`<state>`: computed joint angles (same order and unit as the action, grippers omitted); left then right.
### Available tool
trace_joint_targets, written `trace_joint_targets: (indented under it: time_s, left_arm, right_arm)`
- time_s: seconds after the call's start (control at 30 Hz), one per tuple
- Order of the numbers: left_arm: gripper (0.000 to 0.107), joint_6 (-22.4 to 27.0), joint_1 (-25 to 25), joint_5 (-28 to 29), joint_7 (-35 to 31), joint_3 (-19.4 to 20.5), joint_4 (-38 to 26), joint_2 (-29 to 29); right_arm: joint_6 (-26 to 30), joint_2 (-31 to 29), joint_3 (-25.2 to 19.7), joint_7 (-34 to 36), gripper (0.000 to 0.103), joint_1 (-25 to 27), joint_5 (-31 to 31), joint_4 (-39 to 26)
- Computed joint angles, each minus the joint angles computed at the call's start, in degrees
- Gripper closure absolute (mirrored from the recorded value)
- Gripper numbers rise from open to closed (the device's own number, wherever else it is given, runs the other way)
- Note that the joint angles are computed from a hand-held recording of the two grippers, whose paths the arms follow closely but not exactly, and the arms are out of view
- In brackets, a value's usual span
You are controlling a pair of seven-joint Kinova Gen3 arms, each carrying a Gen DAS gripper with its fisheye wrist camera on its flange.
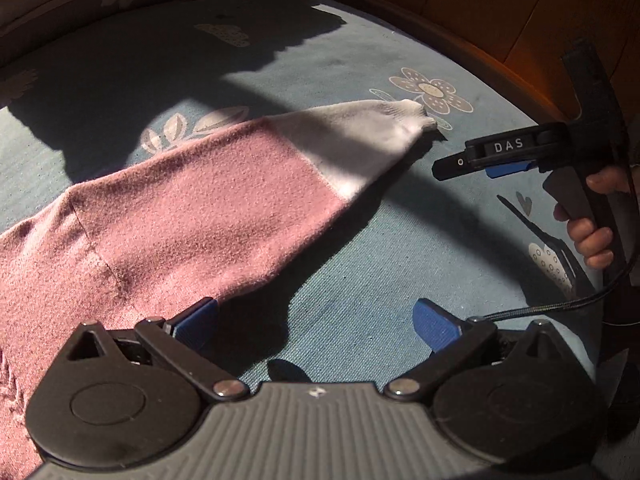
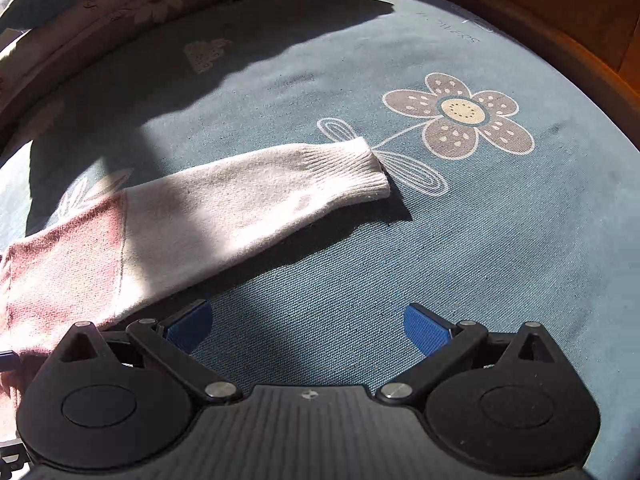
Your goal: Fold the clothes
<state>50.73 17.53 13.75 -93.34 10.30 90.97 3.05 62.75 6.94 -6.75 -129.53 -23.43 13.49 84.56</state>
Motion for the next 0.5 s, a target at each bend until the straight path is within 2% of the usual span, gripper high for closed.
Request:
trace_joint_targets:
  time_s: [0.1,0.23,0.3,0.4,0.5]
  left_arm:
    - [0.005,-1.0,-0.1,-0.8,-0.2,-0.2,-0.9,0.1]
    - [0.005,5.0,-0.6,0.3,1.0,0.7,-4.5,6.2]
    - [0.005,4.3,1.1,-0.3,-0.1,0.0,-4.6,6.0]
    - [0.005,3.7,-0.1,2.8,-3.1,1.0,-5.1,5.3]
    - [0.005,2.7,0.6,2.5,-3.4,1.1,-6.3,5.9]
  right_arm:
    - [2.4,-2.0,-0.2,0.2,0.0,0.4,-1.4,1.5]
    - [4.3,-3.6,-0.8,-0.8,0.0,0.6,-1.5,3.5]
    - [4.4,-4.4,-0.9,-1.6,0.0,1.1,-2.0,4.6]
    - [4.0,-5.9,-1.1,-1.8,0.0,1.9,-2.9,5.9]
    - [4.7,-6.9,-1.6,-1.8,0.0,2.2,-3.0,6.6]
